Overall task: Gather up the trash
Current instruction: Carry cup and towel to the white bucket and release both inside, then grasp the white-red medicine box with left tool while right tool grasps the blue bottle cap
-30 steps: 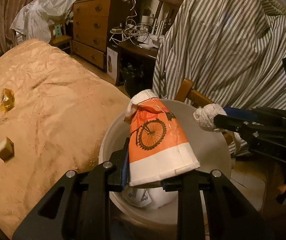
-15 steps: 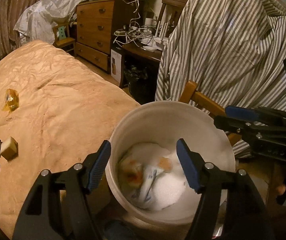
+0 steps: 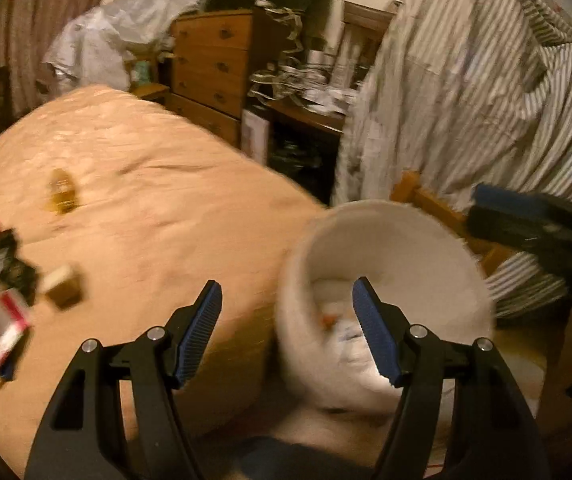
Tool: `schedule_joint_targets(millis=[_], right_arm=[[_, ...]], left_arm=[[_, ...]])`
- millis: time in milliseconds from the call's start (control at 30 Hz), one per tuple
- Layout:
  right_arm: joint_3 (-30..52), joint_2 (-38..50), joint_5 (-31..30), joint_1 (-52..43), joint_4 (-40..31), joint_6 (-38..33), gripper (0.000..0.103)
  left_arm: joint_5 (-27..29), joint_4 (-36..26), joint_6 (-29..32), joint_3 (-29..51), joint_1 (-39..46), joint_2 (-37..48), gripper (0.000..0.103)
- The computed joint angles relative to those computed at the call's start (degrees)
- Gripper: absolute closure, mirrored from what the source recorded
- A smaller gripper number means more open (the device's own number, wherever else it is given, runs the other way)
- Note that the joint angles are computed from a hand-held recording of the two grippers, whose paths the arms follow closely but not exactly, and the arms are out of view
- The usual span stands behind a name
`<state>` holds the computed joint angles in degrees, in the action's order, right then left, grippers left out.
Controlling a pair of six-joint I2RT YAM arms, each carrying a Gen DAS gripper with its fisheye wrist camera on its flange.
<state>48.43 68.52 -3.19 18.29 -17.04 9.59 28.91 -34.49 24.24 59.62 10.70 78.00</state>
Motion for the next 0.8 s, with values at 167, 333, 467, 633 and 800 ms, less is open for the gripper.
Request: schedule_joint_targets(millis=[167, 333, 467, 633, 800], right_arm=[[3.7, 8.7, 2.9, 16.1, 8.4, 4.1, 0.046], [12.6, 22.3, 2.6, 24.9, 11.6, 6.5, 0.046], [19.7, 30.5, 2.3, 28.1, 10.9, 7.9, 0.046], [22.4, 35.1, 1.2, 28.0, 10.6, 8.6, 0.042], [26.1, 39.2, -0.5, 26.7, 9.6, 7.8, 0.041]], left_arm=[[4.6, -1.5, 10.4, 5.0, 18.9, 8.2, 0.038], [1.1, 4.2, 11.1, 18.5, 31.8, 23.4, 0.038], [-1.0, 1.2, 14.8, 32.3, 33.5, 34.8, 0.038], [-5.1, 2.4, 28.5, 32.4, 30.0, 37.7, 0.028], [-9.5, 6.6, 31.0, 32.4, 28.0, 41.5, 0.027]])
